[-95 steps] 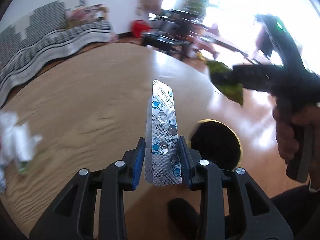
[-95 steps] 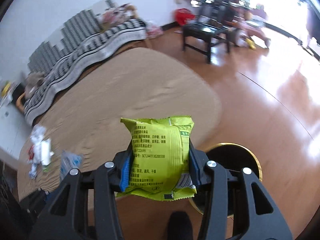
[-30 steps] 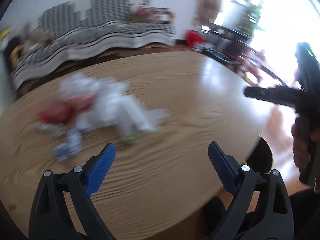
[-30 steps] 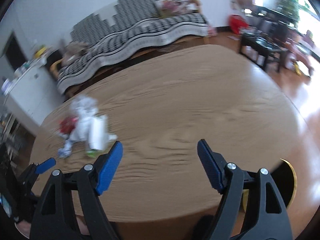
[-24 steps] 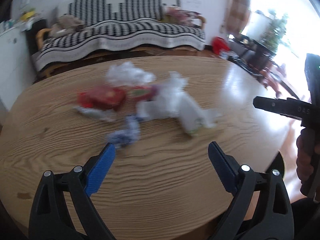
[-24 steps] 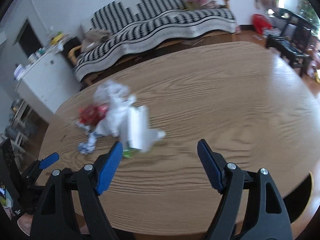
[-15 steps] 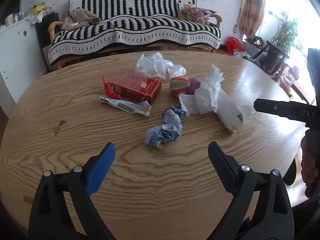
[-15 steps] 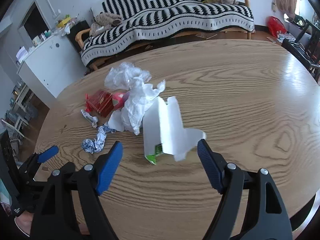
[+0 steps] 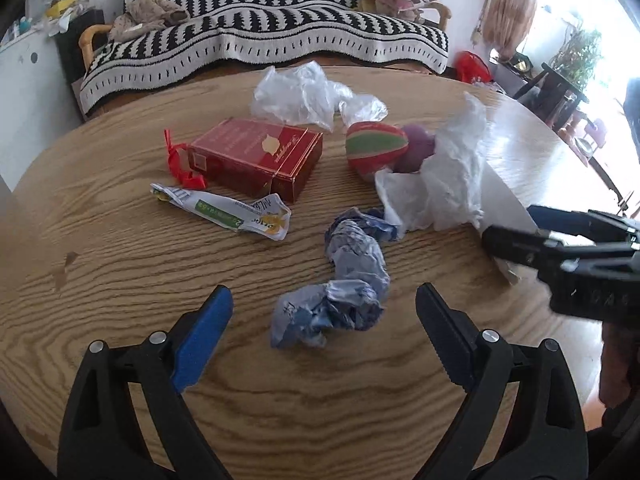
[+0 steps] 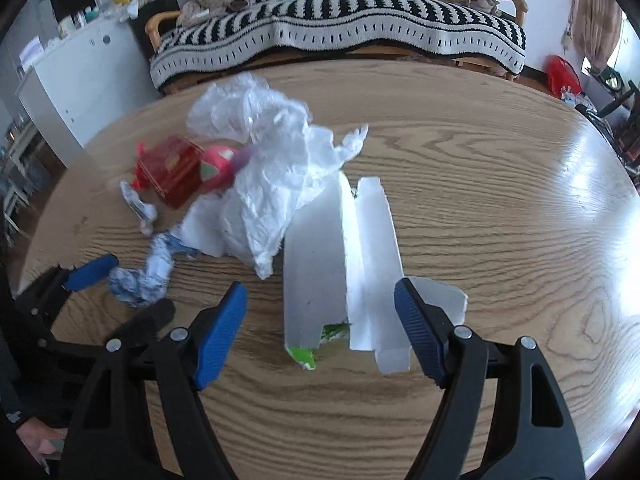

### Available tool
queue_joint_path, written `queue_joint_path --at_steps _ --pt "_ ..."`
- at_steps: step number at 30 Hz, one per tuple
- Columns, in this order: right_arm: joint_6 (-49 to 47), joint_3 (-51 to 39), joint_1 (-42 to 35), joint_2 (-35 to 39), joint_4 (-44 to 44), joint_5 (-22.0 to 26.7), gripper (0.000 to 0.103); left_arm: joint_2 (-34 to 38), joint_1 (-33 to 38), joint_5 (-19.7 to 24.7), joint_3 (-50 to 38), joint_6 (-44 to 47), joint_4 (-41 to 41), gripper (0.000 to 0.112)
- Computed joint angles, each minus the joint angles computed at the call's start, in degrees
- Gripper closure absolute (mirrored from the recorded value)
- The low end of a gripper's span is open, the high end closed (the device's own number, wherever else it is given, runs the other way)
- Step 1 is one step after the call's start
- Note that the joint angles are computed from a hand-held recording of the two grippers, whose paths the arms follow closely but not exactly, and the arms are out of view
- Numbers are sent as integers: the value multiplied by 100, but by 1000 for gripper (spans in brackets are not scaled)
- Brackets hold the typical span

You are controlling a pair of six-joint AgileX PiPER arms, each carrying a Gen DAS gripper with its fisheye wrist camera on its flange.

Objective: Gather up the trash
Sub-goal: 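Grasp the blue crumpled cloth with the left tool while the right tool grasps the white carton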

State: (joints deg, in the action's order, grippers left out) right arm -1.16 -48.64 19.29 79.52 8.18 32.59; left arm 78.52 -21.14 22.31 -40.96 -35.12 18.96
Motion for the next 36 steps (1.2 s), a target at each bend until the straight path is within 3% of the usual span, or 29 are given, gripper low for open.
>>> queue_joint_path --at_steps 2,5,6,8,12,18,24,29,36 --pt "232 15 91 116 -252 -109 32 57 15 -51 7 -130 99 27" --pt "416 44 174 229 -480 -232 38 41 -63 55 -28 -459 427 47" --pt "550 66 213 222 -658 -273 50 17 -70 76 -31 -476 419 61" --pt "396 92 140 171 -519 -289 63 -44 -119 158 -40 -605 471 69" --pt "-453 102 -344 -82 396 -59 66 -295 -297 417 -100 -735 599 71" --pt "-2076 124 -1521 -828 2044 693 67 -637 -620 782 -191 -966 836 71" --pt "-2971 23 -2520 -1155 2784 1553 66 -694 -966 1050 -359 -1245 980 71" --pt "-3289 39 -3085 -1368 2793 1887 66 -663 -1381 1258 -574 -1585 1209 71" --pt "-4367 -15 -4622 -1497 3051 2607 66 -309 -2032 1451 -1000 -2068 1454 71"
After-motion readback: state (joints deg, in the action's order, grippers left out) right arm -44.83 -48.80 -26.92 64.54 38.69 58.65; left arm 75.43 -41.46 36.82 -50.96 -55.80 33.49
